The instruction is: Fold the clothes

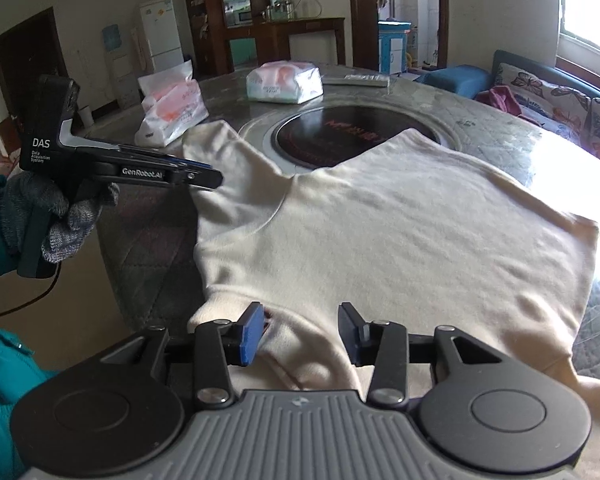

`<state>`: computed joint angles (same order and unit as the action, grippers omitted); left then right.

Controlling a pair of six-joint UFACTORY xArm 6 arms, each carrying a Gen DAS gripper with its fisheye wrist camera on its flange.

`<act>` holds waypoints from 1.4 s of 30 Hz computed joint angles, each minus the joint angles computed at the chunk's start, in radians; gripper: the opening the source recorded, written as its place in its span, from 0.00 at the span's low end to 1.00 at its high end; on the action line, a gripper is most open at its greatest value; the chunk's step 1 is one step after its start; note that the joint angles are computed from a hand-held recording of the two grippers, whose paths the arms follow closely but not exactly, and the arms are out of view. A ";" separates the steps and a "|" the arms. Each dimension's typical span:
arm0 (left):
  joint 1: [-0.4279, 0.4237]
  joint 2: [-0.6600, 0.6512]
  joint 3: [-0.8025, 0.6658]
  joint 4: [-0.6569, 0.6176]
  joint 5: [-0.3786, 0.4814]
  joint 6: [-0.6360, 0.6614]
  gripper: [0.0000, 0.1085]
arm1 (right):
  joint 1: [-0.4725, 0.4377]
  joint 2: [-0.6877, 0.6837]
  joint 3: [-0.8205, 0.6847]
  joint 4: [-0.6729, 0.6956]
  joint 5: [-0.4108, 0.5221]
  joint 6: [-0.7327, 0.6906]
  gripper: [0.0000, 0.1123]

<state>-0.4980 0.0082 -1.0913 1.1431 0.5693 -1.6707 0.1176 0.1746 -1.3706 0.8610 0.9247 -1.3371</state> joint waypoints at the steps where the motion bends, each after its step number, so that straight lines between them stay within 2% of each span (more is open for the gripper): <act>1: 0.000 -0.008 0.003 0.002 0.018 -0.010 0.37 | 0.002 0.002 -0.002 0.005 -0.004 0.001 0.41; 7: -0.009 -0.034 0.008 0.029 0.147 -0.096 0.59 | 0.018 0.036 -0.030 0.037 -0.025 0.030 0.57; 8: -0.013 -0.034 0.004 0.029 0.182 -0.109 0.66 | 0.023 0.042 -0.034 0.033 -0.033 0.038 0.65; 9: -0.018 -0.032 0.000 0.029 0.218 -0.122 0.71 | 0.031 0.050 -0.039 0.027 -0.045 0.048 0.70; 10: -0.021 -0.032 -0.003 0.024 0.250 -0.128 0.72 | 0.034 0.056 -0.045 0.028 -0.048 0.053 0.74; 12: -0.015 -0.037 0.000 0.016 0.274 -0.144 0.72 | 0.040 0.067 -0.057 0.031 -0.053 0.063 0.74; 14: -0.010 -0.039 0.003 0.010 0.297 -0.166 0.72 | 0.046 0.078 -0.069 0.032 -0.058 0.078 0.82; 16: -0.008 -0.035 0.000 0.002 0.324 -0.180 0.72 | 0.053 0.087 -0.076 0.029 -0.072 0.099 0.86; 19: 0.009 -0.031 0.004 -0.006 0.312 -0.199 0.70 | 0.061 0.104 -0.092 0.013 -0.085 0.133 0.88; 22: 0.025 -0.023 0.005 -0.017 0.301 -0.220 0.66 | 0.064 0.118 -0.105 0.007 -0.089 0.157 0.91; 27: 0.043 -0.019 0.009 -0.020 0.282 -0.258 0.45 | 0.063 0.141 -0.126 -0.004 -0.079 0.214 0.92; 29: 0.044 -0.017 0.008 -0.013 0.284 -0.265 0.44 | 0.065 0.139 -0.122 -0.004 -0.086 0.213 0.92; 34: 0.051 -0.017 0.016 0.012 0.266 -0.288 0.18 | 0.073 0.131 -0.109 -0.015 -0.106 0.227 0.92; 35: 0.057 -0.024 0.027 0.028 0.246 -0.309 0.10 | 0.074 0.130 -0.108 -0.018 -0.107 0.226 0.92; 39: 0.072 -0.064 0.065 0.121 0.164 -0.419 0.03 | 0.078 0.125 -0.101 -0.025 -0.119 0.208 0.92; 42: 0.063 -0.088 0.060 0.216 0.100 -0.468 0.03 | 0.076 0.118 -0.096 -0.014 -0.120 0.200 0.91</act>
<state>-0.4345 -0.0801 -1.0315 1.3591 0.6694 -2.1385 0.1939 0.2926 -1.4668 0.8474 0.8046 -1.1369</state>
